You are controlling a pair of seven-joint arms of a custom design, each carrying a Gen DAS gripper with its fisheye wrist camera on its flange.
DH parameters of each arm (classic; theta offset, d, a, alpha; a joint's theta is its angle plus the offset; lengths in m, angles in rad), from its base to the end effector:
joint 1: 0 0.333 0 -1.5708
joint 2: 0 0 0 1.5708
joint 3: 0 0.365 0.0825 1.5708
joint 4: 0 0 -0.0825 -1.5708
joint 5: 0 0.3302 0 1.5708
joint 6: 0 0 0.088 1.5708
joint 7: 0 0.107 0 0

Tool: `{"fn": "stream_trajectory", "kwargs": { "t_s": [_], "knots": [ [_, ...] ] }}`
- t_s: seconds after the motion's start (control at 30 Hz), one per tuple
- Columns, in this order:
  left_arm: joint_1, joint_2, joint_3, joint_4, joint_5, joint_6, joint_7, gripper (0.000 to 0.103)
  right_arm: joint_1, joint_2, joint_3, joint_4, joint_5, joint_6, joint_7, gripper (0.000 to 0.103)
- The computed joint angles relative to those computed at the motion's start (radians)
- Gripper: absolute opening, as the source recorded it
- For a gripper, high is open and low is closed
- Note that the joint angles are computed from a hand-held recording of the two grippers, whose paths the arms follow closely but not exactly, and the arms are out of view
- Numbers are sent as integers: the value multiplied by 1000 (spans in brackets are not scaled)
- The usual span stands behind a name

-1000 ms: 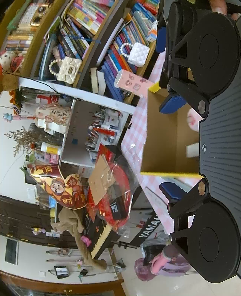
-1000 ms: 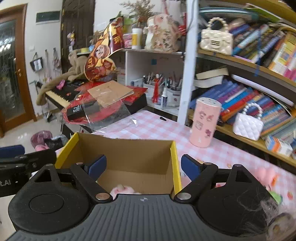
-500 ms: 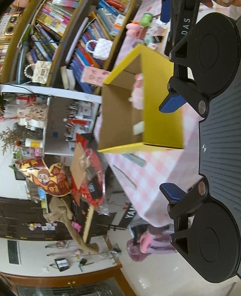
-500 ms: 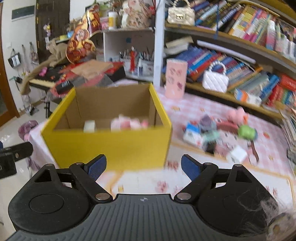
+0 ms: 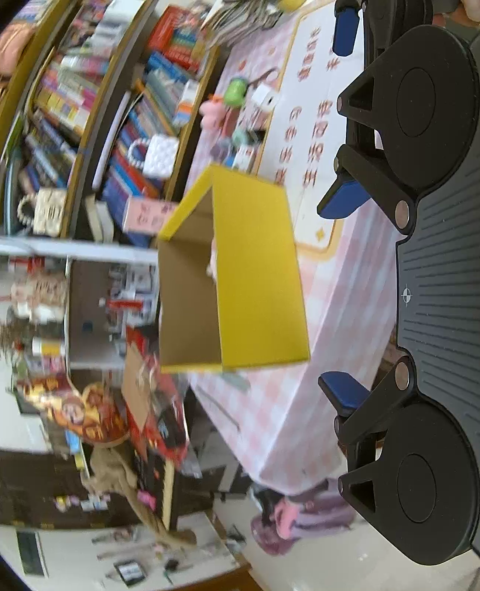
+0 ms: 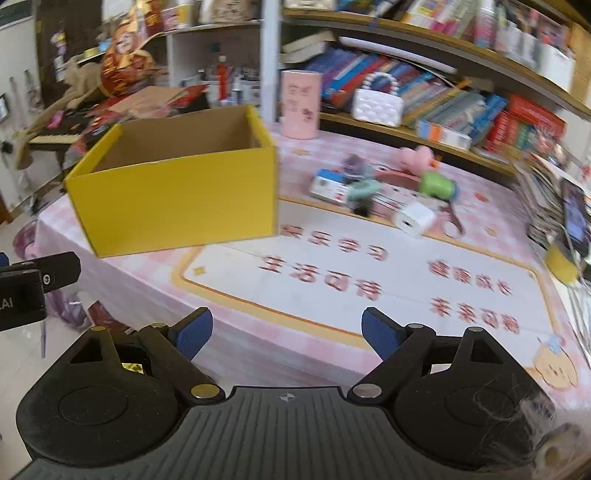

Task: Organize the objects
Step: 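Move both grippers away from the box back toward the remaining toys, then grasp the white cube charger with the right gripper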

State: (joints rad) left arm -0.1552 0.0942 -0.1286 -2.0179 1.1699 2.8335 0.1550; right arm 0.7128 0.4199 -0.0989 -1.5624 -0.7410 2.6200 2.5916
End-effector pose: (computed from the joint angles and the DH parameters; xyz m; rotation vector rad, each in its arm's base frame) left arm 0.5275 -0.2002 0.5411 -1.7615 1.5547 -0.8371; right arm 0.5479 0.4224 0.5376 -1.8393 1.5827 -0.7361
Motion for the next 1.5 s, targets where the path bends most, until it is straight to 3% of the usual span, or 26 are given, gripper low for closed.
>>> {"fn": "stream_trajectory", "kwargs": {
  "t_s": [0.13, 0.37, 0.6, 0.7, 0.9, 1.5],
  "knots": [
    [-11, 42, -18, 33, -90, 33, 132, 92, 6, -46, -18, -60, -39, -32, 92, 88],
    [-79, 145, -16, 151, -168, 59, 275, 94, -59, -98, 13, -126, -85, -82, 157, 90],
    [-107, 280, -74, 316, -444, 10, 552, 94, -157, -120, 33, -162, -46, -99, 148, 90],
    [-150, 330, -52, 392, -488, -20, 597, 94, -198, -108, 31, -148, -1, -94, 128, 90],
    [-256, 435, 29, 574, -516, -140, 618, 94, -261, -49, 27, -83, 118, -51, -35, 90],
    [-348, 734, 84, 1146, -649, -489, 682, 94, -336, 141, -11, 99, 461, 123, -577, 88]
  ]
}}
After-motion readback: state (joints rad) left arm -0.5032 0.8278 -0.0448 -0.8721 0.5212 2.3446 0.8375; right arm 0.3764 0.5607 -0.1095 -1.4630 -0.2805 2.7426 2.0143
